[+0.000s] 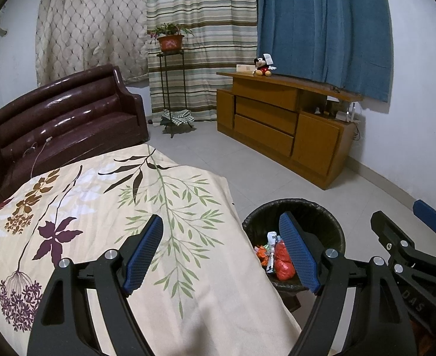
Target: Collect trash
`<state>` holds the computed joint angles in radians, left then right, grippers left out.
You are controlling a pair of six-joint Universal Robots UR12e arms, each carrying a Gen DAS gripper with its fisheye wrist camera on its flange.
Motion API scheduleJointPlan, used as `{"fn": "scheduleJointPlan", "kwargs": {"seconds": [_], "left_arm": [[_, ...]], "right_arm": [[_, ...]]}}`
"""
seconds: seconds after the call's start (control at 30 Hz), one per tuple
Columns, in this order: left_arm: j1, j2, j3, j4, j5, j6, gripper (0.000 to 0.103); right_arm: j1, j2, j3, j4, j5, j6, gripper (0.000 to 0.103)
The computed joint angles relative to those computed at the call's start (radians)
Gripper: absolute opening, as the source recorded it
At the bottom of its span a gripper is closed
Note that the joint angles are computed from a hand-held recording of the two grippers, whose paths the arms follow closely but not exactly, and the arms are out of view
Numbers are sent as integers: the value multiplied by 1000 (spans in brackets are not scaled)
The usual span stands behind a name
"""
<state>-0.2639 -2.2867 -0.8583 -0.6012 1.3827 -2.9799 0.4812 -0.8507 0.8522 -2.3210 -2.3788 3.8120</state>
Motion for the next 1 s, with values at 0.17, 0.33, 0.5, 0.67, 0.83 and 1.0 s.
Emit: {"fn": "scheduleJointPlan", "kwargs": {"seconds": [0.17,0.33,0.5,0.67,0.83,1.0], "left_arm": [[-6,-1,3,-1,27,-5,82],[-9,-1,3,6,31,-5,83],[-9,-1,3,9,22,-2,84],[-8,-1,1,16,18,-7,84],[-9,-4,5,20,7,-9,84],[-7,-7,12,8,-3,-13,85]], "right_arm": [[0,1,-1,2,0,2,81],[0,0,0,1,-1,1,81],[0,0,-1,1,-1,0,81],[0,1,-1,2,0,1,81],[0,1,-1,1,0,0,81],[1,1,-2,3,0,2,81]]}}
